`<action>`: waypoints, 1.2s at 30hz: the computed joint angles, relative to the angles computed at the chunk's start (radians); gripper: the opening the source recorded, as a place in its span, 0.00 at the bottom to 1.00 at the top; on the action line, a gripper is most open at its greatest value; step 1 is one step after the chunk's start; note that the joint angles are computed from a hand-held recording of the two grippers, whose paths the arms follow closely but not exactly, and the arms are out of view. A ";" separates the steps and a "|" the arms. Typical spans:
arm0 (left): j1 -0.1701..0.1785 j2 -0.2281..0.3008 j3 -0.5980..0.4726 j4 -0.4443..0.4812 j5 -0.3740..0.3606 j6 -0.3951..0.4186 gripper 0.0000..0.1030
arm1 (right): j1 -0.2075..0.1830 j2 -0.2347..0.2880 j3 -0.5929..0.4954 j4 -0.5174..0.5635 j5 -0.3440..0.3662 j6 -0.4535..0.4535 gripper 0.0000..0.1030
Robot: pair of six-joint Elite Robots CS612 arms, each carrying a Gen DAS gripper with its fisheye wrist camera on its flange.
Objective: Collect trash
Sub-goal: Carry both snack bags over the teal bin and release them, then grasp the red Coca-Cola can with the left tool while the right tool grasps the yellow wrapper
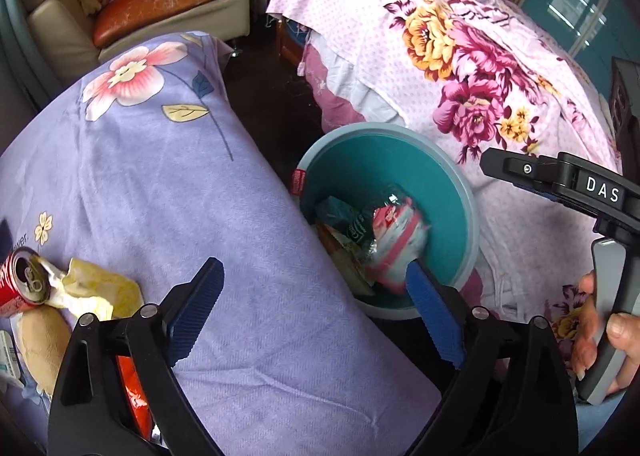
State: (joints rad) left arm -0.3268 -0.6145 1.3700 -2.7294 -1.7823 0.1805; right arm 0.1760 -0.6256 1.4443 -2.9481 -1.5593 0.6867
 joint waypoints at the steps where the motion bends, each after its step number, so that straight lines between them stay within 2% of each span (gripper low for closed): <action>1: 0.004 -0.002 0.003 0.001 -0.006 -0.006 0.90 | 0.001 -0.003 0.002 0.006 0.002 0.005 0.74; 10: 0.029 -0.029 0.047 -0.036 -0.021 -0.027 0.90 | 0.020 -0.014 -0.001 0.043 0.003 0.007 0.76; 19: 0.074 -0.051 0.087 -0.082 -0.034 -0.064 0.90 | 0.058 -0.010 -0.044 0.085 0.003 -0.030 0.76; 32: 0.155 -0.064 0.121 -0.129 -0.037 -0.132 0.90 | 0.123 0.020 -0.155 0.204 0.002 -0.119 0.76; 36: 0.191 -0.056 0.113 -0.131 -0.055 -0.181 0.90 | 0.144 0.046 -0.229 0.275 0.001 -0.189 0.76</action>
